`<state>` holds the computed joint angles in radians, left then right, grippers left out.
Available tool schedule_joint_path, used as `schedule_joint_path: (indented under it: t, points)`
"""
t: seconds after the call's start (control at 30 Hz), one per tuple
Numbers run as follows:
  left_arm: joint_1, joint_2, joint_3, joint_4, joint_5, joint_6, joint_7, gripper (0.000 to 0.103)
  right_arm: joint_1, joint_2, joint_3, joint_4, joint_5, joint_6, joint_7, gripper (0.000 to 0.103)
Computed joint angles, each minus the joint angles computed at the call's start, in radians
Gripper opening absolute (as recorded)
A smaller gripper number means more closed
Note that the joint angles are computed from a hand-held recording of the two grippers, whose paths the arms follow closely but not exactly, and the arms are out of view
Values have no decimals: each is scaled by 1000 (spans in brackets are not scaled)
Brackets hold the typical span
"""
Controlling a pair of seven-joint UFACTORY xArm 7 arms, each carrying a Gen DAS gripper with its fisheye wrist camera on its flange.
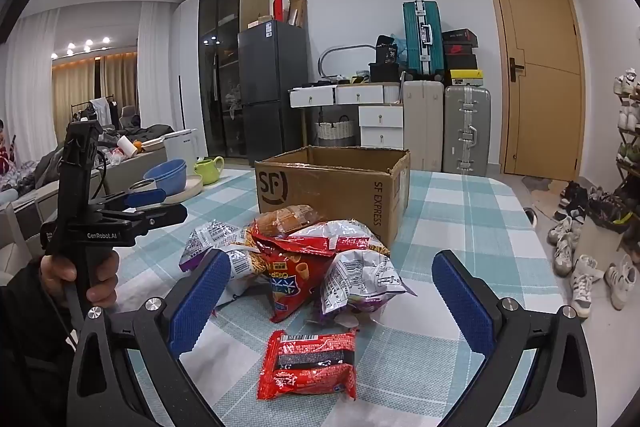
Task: Organize snacks
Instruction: 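Approach the red snack pack in front of the pile with the right gripper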
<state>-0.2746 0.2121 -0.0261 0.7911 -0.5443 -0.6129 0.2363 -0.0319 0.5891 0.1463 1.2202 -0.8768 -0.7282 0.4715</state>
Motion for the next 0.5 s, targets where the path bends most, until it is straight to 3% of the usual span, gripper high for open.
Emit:
schedule_joint_path:
  t: [0.5]
  points:
    - [-3,-2,1,0,-7,4,6,102,-2,0,2,3,-6,8,6,103]
